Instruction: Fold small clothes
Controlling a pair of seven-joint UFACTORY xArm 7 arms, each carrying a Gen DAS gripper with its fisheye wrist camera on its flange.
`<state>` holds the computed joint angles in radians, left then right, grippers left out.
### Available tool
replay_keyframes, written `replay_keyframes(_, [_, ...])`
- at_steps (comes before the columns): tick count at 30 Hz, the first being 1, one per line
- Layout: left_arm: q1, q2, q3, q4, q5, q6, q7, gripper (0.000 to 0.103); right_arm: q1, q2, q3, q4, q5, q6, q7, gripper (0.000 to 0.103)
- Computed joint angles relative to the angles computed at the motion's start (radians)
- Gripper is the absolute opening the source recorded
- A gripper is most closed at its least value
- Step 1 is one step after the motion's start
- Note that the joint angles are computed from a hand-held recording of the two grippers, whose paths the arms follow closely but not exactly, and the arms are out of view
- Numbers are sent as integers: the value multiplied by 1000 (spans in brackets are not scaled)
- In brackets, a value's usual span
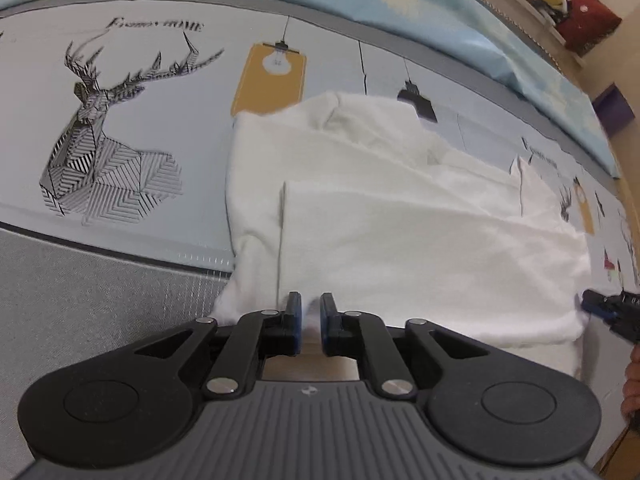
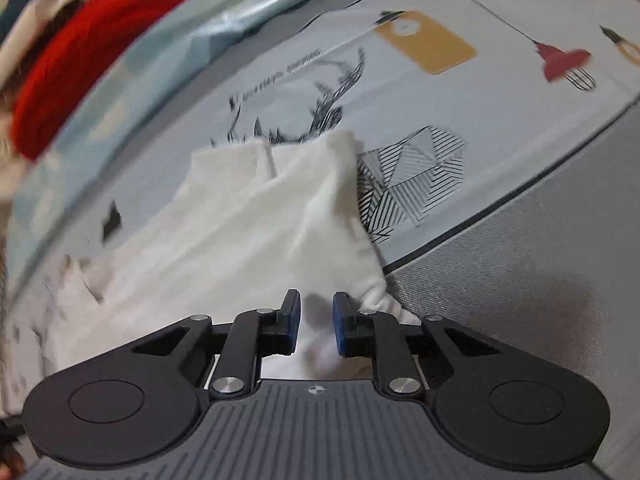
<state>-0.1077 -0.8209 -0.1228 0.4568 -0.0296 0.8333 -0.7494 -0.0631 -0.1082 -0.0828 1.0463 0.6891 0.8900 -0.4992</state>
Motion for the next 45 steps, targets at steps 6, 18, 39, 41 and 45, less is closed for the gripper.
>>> replay_keyframes(6, [17,-177,-61,-12,40,113,-77,17,-8,-116,0,-51,-142,-2,60,19])
replay_keyframes(18, [-153,-584,-297,178,-47,640,-181,18,-34,-617,-273,-162,-200,322,-187,33])
replay_keyframes(39, [-345,-712,-459,24,-362,825,-483,27,-274,-705,-306,-439,-475,381,-285,34])
replay_keyframes(41, [-362,-705,-455,14,-365,824,-496,29,-278,-696,-303,-440,-479,385,-286,34])
replay_keyframes(45, [-391,-671,-450,-5,-367,815,-514,30,-287,-683,-285,-448,-496,385,-283,34])
